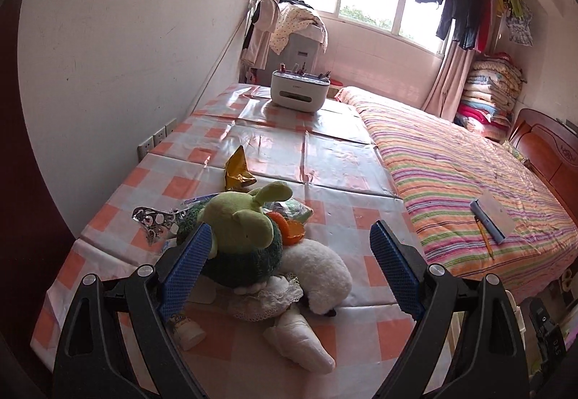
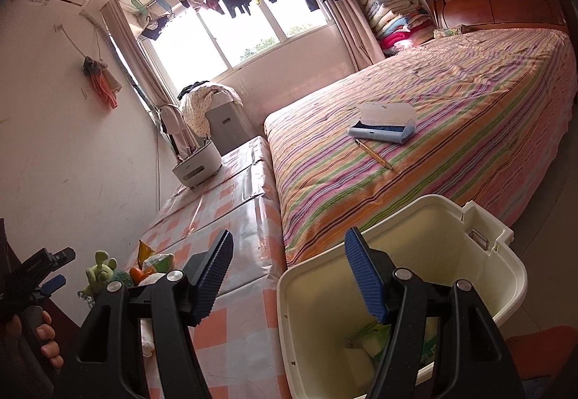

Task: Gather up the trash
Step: 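Grasp the green plush toy with the left tool while the right tool returns to the table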

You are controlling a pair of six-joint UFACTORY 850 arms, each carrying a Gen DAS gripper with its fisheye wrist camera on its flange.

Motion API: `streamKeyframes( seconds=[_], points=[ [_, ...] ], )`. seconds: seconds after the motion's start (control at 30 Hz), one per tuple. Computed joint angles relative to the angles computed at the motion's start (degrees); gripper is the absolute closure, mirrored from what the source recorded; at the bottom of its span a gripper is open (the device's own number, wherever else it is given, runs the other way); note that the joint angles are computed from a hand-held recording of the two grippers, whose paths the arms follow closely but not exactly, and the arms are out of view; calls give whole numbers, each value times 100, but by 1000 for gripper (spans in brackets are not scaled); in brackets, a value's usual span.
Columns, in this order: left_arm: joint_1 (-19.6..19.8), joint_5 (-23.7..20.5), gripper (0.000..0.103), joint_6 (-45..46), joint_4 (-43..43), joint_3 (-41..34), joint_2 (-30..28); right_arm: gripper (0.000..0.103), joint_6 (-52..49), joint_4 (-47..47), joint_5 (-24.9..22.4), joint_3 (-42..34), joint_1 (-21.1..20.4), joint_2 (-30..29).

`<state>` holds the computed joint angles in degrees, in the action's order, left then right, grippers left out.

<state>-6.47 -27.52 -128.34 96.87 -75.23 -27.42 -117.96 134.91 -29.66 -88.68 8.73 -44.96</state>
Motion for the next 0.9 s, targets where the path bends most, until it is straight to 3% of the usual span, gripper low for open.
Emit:
streamKeyframes(
  seconds=[0.27,0.43,0.57,0.63,0.7,0.9],
  points=[
    [326,389,15,1482,-833,-401,-332,40,153,-241,61,-80,87,-51],
    [383,290,15,2901,-1862,-932,-726,40,-135,-132,118,-37,166,-17],
    [413,139,16,3527,-2368,-1262,-1000,40,-286,-154,184,-37,222,-13],
    [432,77,25,3729,-2574,-1380,-1104,40,-162,-389,204,-85,252,-34],
    [430,-43,46,3762,-2559,-1448,-1169,40,26,-712,224,-194,293,-78],
    [409,-78,57,3612,-2430,-1450,-1204,40,644,-1844,211,-757,521,-276]
  ],
)
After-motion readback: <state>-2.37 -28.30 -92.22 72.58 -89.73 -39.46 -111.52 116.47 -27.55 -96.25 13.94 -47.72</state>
